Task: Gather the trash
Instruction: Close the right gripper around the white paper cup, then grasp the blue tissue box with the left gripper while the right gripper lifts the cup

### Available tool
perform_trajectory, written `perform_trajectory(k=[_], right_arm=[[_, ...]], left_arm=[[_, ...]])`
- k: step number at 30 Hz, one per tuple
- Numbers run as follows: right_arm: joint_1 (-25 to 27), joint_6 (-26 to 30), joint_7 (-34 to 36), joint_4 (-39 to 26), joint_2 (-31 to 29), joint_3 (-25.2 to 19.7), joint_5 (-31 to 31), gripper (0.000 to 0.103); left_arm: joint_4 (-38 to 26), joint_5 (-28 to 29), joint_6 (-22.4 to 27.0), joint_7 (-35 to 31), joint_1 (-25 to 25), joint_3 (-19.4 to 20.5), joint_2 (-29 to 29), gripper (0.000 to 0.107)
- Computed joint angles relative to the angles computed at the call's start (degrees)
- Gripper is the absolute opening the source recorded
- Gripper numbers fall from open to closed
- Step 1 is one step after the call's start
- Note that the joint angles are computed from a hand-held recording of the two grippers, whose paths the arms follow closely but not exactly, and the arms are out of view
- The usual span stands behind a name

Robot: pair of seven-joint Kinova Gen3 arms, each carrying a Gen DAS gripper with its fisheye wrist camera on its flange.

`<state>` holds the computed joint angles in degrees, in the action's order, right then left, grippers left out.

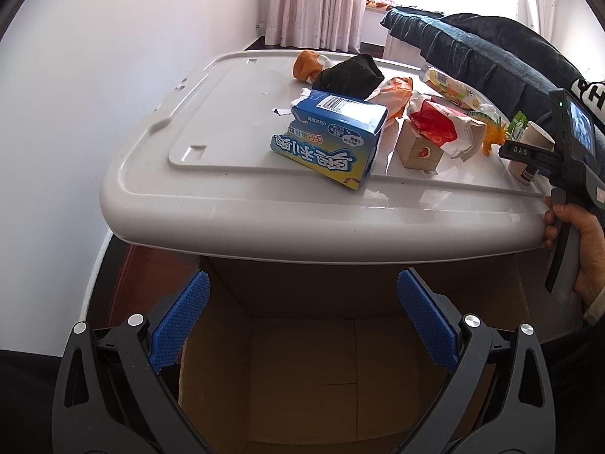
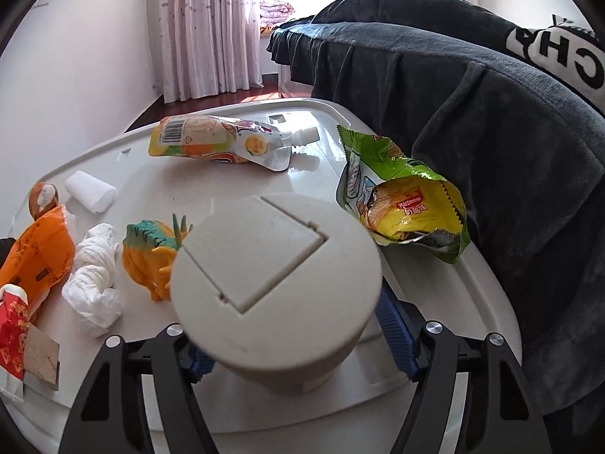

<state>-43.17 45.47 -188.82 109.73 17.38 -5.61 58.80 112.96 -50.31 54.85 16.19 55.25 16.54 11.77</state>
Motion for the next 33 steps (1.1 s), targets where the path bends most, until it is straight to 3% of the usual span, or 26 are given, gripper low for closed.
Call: perform_trajectory(k=[2, 8, 13, 17, 19, 24, 28, 33], right_arm=[[1.11, -1.94, 1.01, 0.27, -0.26, -0.34, -0.31, 0.046], [-0.01, -1.49, -0.62, 0.82, -0.4, 0.28, 0.8, 0.046], [0.41, -1.3, -0.08, 2.62, -4.81, -1.9, -4.16, 0.046], [0.82, -3.55, 2.24, 5.18, -11.81, -5.64, -8.91, 0.046], [0.1, -1.97, 4.93, 5.31, -14.86, -8.53, -10.04, 0.046], [-3.5, 5.31, 4.63, 6.14, -17.93, -16.01, -4.76, 0.046], [-3.88, 3.29, 2.38, 7.69, -17.49, -16.95, -1.73, 0.046], [-1.89, -1.84, 3.2, 9.34, -19.28, -15.7, -3.64, 0.046]], left_arm=[[-0.28, -0.27, 0.69, -0.22, 0.3, 0.07, 0.38, 0.097], [-0.75, -0.61, 2.03, -0.49, 1.15, -0.11, 1.12, 0.097], [-0.4, -0.4, 1.25, -0.07, 0.84, -0.47, 1.03, 0.097], [-0.07, -0.88, 1.58, 1.54, 1.26, -0.42, 0.92, 0.097], [0.3, -0.98, 1.19, 1.81, 1.22, -0.24, 0.46, 0.097], [-0.84, 0.14, 0.22, 1.32, -0.47, -0.38, -0.36, 0.097], [-4.91, 1.89, -0.05, 0.45, -3.15, -1.74, 0.22, 0.097], [-12.33, 6.66, 0.57, -1.96, -6.55, -3.94, 2.47, 0.097]])
